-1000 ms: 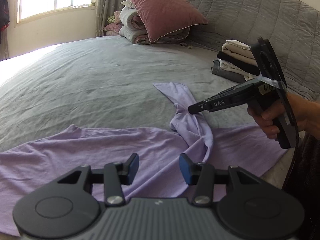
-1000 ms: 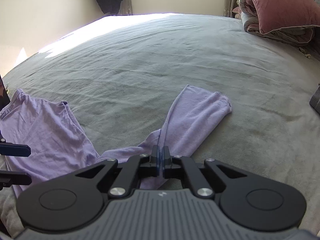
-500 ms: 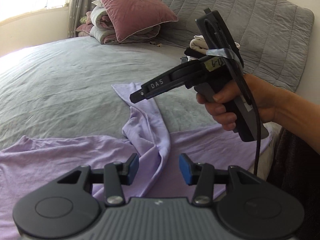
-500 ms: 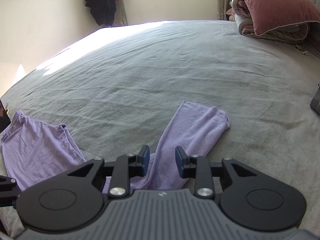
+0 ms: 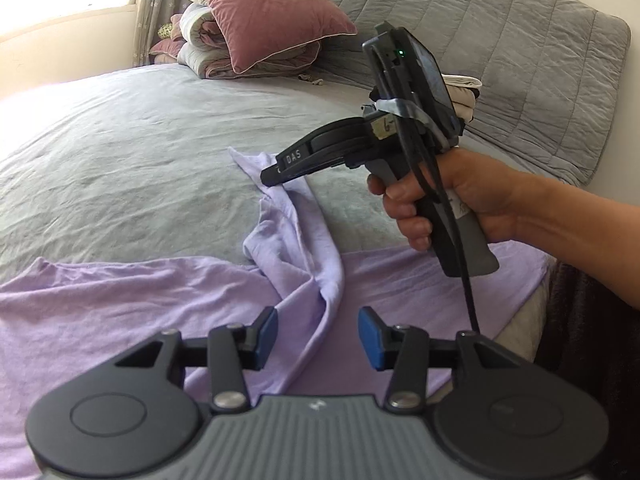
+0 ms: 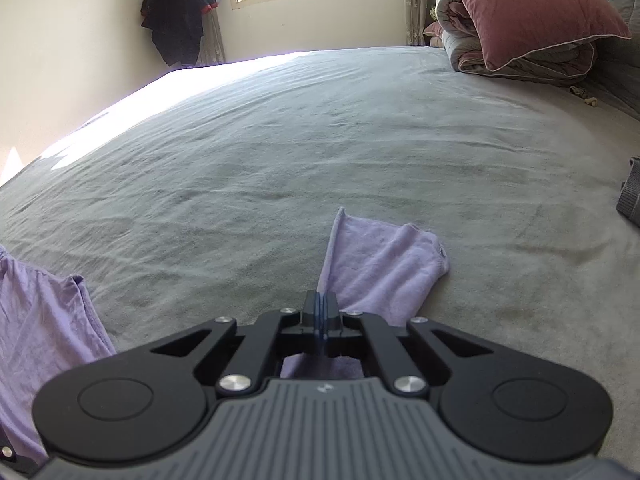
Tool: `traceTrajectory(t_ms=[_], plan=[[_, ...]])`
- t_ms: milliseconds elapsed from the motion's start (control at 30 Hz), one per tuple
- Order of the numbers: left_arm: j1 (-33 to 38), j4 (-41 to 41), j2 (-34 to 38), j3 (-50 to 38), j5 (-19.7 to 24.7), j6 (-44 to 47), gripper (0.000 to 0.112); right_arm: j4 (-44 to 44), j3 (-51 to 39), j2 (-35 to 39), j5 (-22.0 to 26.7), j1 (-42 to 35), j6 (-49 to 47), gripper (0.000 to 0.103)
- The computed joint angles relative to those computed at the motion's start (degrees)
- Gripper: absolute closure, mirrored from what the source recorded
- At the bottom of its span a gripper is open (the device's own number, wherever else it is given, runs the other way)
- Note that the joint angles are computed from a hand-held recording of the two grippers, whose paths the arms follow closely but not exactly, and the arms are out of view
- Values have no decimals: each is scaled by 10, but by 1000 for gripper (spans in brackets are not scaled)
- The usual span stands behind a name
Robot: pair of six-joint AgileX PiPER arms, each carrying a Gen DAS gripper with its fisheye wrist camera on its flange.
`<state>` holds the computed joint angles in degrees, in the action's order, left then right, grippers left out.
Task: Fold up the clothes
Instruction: 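Grasp the lavender pant leg end with the right gripper while the left gripper holds the pants, then lift the pant leg up with the right gripper while the left gripper holds the pants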
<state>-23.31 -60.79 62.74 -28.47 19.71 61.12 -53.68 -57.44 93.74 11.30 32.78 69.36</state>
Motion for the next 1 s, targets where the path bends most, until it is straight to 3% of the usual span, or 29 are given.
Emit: traceTrajectory(t_ms=[167,300,467,633,733,800,833,867,1000], plan=[[-16,-6,-3,-3,-6,8,67,-80,62,-81,22,-1,91,103],[-44,-7,11,-11,-22,7,67,-84,113,-152,55,-3,107,103],[-79,1,41,-26,-47,-4,67,-29,165,-222,89,-2,60,103],[-111,-22,86,-49,-68,17,67,43,185,-236,86,-14,-23,103],[-131,-26,117,-66,-83,19,67,64,191,-231,67,-29,-52,88],[-144,-26,130,-72,-98,16,67,40,193,-225,54,-34,-37,86],[-151,-23,136,-75,-107,11,67,-4,196,-220,45,-35,4,77],[-157,-11,141,-79,-117,-4,67,-41,196,-212,39,-35,39,61],[-171,-9,160,-86,-145,-20,68,-75,172,-164,9,-41,63,57]])
